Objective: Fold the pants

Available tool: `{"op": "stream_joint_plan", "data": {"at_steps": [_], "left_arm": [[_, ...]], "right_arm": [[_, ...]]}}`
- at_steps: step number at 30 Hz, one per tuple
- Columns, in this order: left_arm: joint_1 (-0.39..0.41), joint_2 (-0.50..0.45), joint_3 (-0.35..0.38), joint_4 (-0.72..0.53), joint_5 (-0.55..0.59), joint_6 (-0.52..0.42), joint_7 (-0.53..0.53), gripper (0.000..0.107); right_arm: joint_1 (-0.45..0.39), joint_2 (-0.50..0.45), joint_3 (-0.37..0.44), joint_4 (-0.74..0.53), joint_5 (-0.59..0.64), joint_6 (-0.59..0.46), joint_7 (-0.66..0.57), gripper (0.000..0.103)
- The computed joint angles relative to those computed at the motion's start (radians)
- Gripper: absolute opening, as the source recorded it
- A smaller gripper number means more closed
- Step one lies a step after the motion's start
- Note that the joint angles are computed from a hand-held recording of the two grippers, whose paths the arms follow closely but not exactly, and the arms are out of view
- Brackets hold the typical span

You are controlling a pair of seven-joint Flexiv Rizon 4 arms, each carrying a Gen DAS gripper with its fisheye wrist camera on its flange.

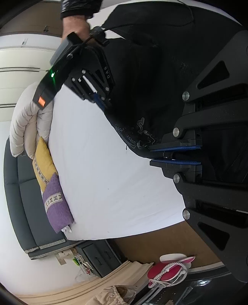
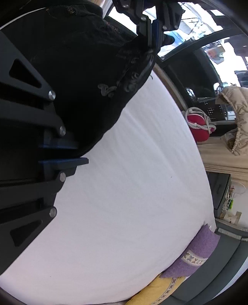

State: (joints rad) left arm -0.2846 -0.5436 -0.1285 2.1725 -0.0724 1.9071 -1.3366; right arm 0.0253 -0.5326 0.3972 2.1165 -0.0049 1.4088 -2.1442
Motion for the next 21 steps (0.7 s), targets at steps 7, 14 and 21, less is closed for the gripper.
{"op": "stream_joint_plan", "data": {"at_steps": [7,14,21], "left_arm": [[0.010,0.015,-0.043,0.056,0.008,0.050,-0.075,0.007],[-0.023,0.065,-0.044,0.143,0.011,0.088,-0.161,0.007],[-0.129,0.141,-0.008,0.284,-0.001,0.140,-0.224,0.007]], "right_arm": [[-0.135,0.031,0.172,0.031,0.164,0.023,-0.043,0.005],[-0.237,0.065,0.360,0.084,0.346,0.050,-0.133,0.005],[-0.280,0.204,0.479,0.244,0.476,0.126,-0.276,0.005]]}}
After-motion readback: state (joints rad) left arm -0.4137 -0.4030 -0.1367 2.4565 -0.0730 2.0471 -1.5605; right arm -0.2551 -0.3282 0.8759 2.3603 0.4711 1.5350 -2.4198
